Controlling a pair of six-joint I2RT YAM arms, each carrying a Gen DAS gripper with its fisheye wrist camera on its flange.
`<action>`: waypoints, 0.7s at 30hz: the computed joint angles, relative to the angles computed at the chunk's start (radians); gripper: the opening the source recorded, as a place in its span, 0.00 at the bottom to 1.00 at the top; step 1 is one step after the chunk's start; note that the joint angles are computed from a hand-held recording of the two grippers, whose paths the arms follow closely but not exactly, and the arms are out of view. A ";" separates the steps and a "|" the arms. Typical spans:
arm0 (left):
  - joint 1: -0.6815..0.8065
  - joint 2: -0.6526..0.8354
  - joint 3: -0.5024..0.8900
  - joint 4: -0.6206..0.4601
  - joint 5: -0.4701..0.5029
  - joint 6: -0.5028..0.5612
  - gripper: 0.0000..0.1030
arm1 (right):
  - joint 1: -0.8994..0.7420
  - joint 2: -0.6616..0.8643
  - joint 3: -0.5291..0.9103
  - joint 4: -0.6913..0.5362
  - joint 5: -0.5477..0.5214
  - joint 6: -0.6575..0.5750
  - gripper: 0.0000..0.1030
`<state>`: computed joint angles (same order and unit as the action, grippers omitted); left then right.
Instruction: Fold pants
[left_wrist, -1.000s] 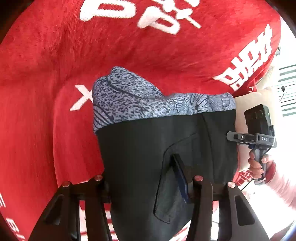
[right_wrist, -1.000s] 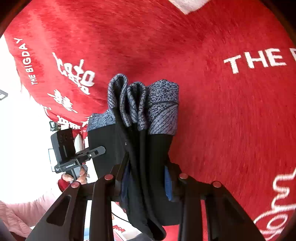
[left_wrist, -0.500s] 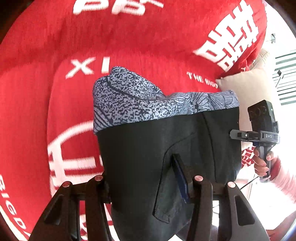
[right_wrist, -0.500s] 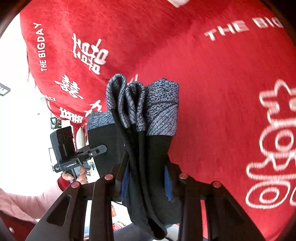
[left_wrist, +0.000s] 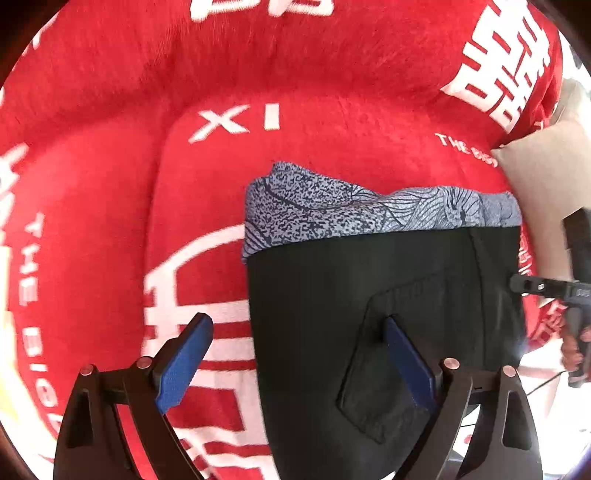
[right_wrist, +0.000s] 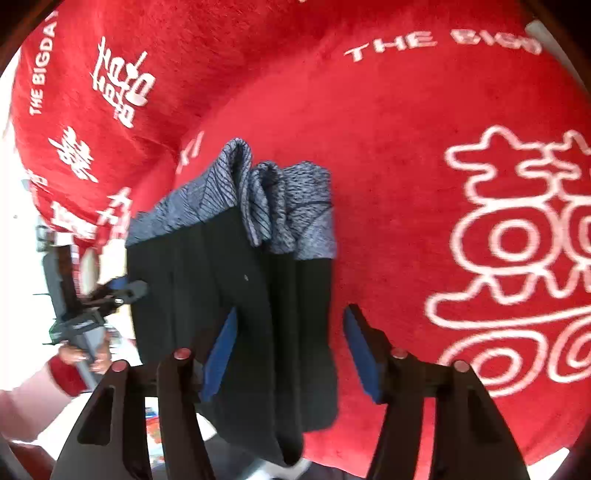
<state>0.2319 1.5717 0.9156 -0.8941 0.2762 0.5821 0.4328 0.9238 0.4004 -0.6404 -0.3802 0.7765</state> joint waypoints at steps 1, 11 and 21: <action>-0.010 -0.019 -0.004 -0.002 -0.009 -0.009 0.91 | 0.026 0.005 0.028 -0.050 0.045 0.009 0.66; -0.142 -0.280 -0.024 -0.194 -0.094 -0.166 0.91 | 0.252 0.169 0.288 -0.408 0.321 0.133 0.74; -0.312 -0.469 0.022 -0.366 -0.218 -0.476 1.00 | 0.447 0.140 0.452 -0.553 0.338 0.264 0.84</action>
<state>-0.0800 1.1031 0.9377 -1.2602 0.0584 0.1065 0.8801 1.0636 0.8525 -1.1936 -0.0420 1.0404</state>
